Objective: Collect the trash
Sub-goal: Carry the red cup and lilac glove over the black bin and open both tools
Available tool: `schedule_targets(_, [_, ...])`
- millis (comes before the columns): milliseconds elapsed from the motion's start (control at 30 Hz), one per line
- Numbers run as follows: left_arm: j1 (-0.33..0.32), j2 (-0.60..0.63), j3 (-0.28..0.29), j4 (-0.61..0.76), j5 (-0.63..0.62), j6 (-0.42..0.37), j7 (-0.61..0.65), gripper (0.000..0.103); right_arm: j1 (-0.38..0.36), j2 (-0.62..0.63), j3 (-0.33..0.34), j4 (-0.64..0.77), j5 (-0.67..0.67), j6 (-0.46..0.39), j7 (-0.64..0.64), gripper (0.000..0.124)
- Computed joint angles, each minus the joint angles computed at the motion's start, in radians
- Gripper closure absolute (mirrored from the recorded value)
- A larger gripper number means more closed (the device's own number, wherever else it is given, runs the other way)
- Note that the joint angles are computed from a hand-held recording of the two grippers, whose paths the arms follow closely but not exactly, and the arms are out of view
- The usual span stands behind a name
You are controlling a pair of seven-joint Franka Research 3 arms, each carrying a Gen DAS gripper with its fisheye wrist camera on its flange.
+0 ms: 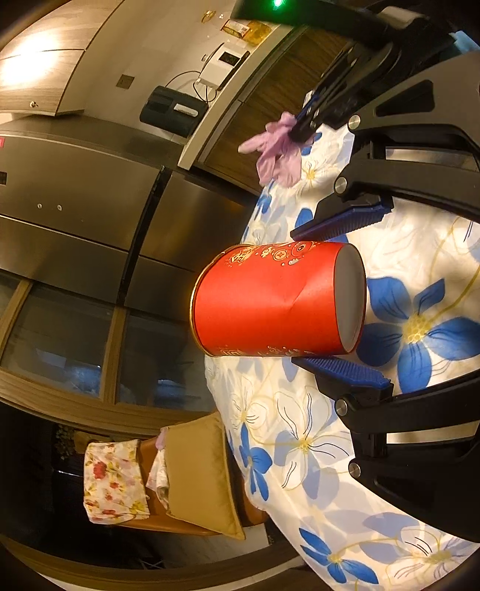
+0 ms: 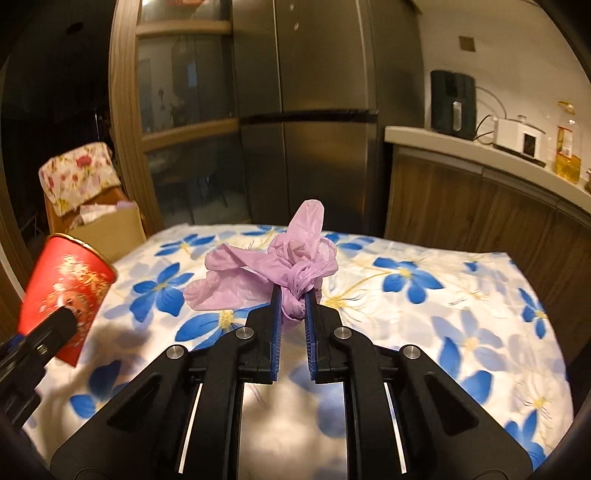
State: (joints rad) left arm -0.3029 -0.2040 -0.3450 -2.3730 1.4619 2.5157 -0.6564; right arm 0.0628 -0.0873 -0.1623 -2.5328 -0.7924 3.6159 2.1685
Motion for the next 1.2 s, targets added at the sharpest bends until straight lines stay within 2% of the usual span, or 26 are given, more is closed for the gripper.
schedule_targets(100, [-0.011,-0.016,-0.012,-0.004,-0.007,-0.013,0.003,0.045,-0.006,-0.055,-0.026,-0.044,-0.018,0.024,-0.001,0.113])
schedule_targets(400, [-0.048,-0.033,-0.054,0.013,-0.025,-0.061,0.027,0.045,0.016,-0.218,-0.190,-0.164,-0.134,0.060,0.032,0.113])
schedule_targets(767, [-0.126,0.056,-0.086,0.118,-0.004,-0.103,0.074,0.045,-0.004,-0.347,-0.399,-0.226,-0.301,0.046,0.070,0.114])
schedule_targets(1000, [-0.188,0.155,-0.078,0.215,0.042,-0.097,0.100,0.045,-0.070,-0.386,-0.484,-0.231,-0.381,0.043,0.093,0.114])
schedule_targets(1200, [-0.246,0.240,-0.060,0.307,0.072,-0.087,0.132,0.045,-0.166,-0.371,-0.495,-0.218,-0.431,0.070,0.125,0.114])
